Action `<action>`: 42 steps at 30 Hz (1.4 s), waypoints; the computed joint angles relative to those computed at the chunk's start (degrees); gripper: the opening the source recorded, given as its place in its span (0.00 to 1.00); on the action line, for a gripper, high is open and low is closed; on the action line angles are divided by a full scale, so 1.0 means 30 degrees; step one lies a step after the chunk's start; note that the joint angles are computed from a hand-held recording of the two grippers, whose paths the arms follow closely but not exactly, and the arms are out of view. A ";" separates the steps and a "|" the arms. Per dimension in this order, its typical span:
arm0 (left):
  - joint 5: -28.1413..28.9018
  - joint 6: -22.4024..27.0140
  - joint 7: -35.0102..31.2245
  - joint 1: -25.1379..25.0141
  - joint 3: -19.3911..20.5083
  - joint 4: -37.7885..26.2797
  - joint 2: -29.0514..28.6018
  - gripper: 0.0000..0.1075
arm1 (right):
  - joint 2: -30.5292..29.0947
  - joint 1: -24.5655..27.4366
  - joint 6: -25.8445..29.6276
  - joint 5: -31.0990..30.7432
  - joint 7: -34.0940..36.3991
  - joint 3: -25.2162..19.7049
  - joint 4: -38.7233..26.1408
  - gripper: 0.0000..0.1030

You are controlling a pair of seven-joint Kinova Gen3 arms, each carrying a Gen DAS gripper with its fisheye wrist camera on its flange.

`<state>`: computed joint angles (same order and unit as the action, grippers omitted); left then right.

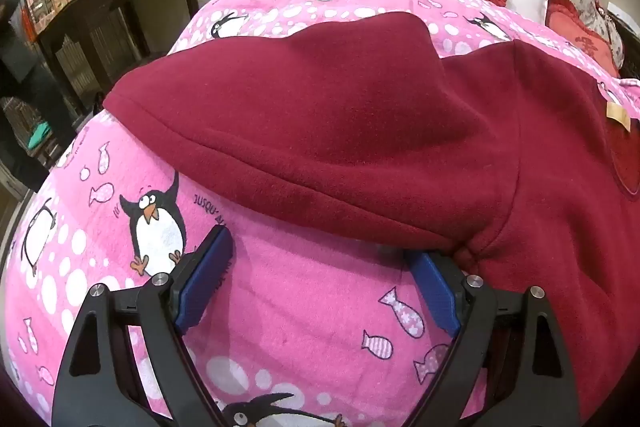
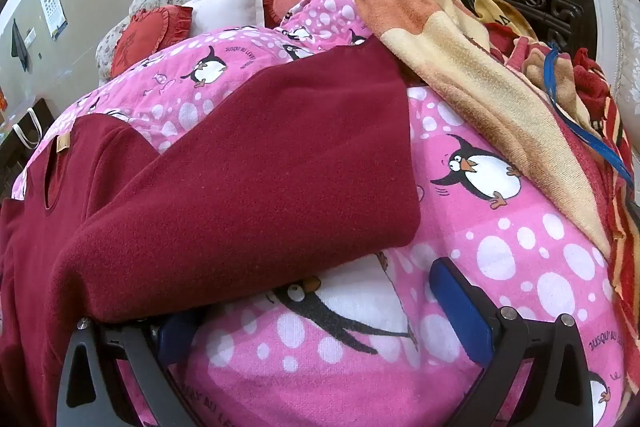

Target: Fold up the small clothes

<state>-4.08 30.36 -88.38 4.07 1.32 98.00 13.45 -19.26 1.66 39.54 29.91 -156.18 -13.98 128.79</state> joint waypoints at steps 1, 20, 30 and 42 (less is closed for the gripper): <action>0.0280 0.0033 -0.0197 -0.0176 0.0125 -0.0014 0.0003 0.82 | 0.0006 0.0013 0.0025 0.0021 -0.0010 -0.0030 -0.0002 1.00; 0.1963 0.2565 -0.2543 -0.1000 0.0525 -0.0200 -0.1518 0.82 | 0.0162 0.0178 0.0185 0.0339 -0.0521 -0.0408 -0.0072 1.00; 0.3252 0.3931 -0.3602 -0.1174 0.0378 -0.0074 -0.3208 0.82 | 0.1799 -0.1835 0.3576 -0.0553 0.0158 0.0294 -0.2253 1.00; 0.3850 0.4066 -0.4190 -0.1079 0.0209 0.0419 -0.4343 0.82 | 0.0110 -0.2611 0.6378 -0.3596 0.2957 0.0935 -0.3854 1.00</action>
<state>7.47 42.56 -100.95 0.83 1.95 99.26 0.43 -18.93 -6.18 58.68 19.12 -147.30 -11.18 117.23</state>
